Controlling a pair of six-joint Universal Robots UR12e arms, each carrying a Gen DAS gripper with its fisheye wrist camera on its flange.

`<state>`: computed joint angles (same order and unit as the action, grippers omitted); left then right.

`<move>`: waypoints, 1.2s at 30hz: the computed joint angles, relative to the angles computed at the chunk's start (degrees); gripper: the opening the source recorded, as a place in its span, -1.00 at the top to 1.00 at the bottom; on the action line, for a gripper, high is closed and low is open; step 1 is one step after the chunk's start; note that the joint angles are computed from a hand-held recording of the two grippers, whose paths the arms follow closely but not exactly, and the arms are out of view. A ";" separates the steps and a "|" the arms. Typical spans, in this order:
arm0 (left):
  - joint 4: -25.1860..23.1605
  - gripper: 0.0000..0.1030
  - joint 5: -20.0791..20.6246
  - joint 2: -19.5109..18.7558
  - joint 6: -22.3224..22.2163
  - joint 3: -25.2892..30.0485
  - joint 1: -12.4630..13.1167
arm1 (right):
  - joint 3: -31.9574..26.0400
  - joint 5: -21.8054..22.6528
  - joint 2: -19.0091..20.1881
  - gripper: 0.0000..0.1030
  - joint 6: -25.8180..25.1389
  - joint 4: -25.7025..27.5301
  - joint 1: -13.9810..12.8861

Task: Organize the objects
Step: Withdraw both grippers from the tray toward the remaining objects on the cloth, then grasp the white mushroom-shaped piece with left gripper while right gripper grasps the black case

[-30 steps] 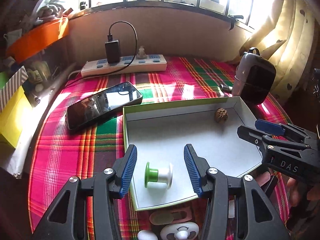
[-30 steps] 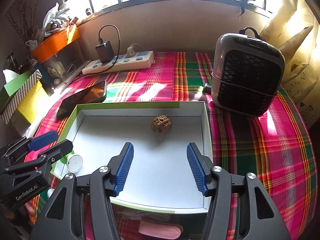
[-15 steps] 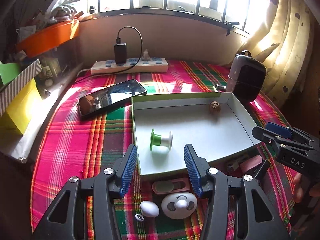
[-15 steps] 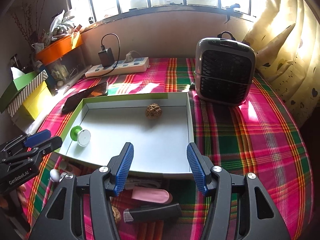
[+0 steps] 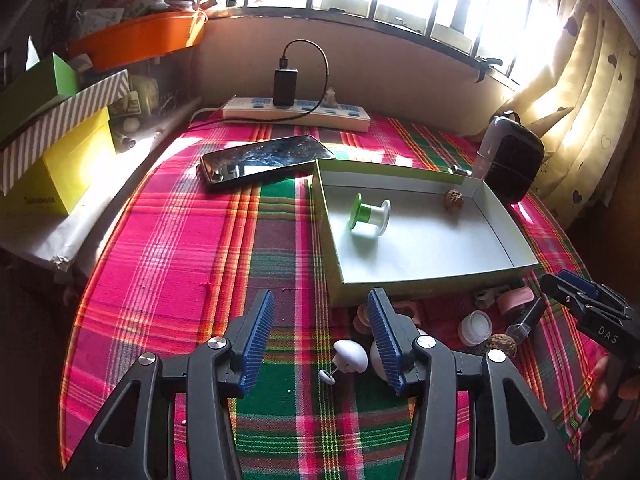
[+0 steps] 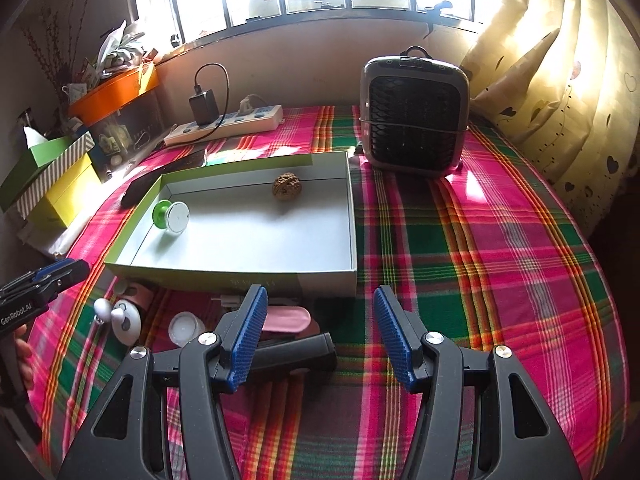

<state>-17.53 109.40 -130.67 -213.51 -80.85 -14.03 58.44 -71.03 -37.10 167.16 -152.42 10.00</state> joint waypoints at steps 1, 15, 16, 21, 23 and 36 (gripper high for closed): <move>0.23 0.07 -0.09 0.20 -0.30 -0.49 0.01 | 0.50 -0.12 -0.20 -0.10 0.10 -0.34 -0.03; 2.91 0.06 -4.38 1.41 -2.86 -4.33 0.71 | 4.36 -2.37 -1.52 -0.23 2.88 -3.29 0.18; 3.15 0.05 -5.08 1.35 -2.83 -4.39 0.81 | 4.41 -2.69 -1.51 -0.23 3.35 -3.40 0.22; 3.31 0.03 -7.45 0.83 -2.48 -3.89 0.98 | 3.95 -2.82 -1.26 -0.25 4.79 -2.73 0.37; 3.31 0.02 -8.37 0.64 -2.46 -3.74 1.10 | 3.80 -2.62 -1.19 -0.26 5.21 -2.49 0.51; 2.63 0.02 -9.84 -0.19 -1.34 -2.81 1.18 | 3.14 -5.49 -0.94 -0.37 5.38 0.23 1.87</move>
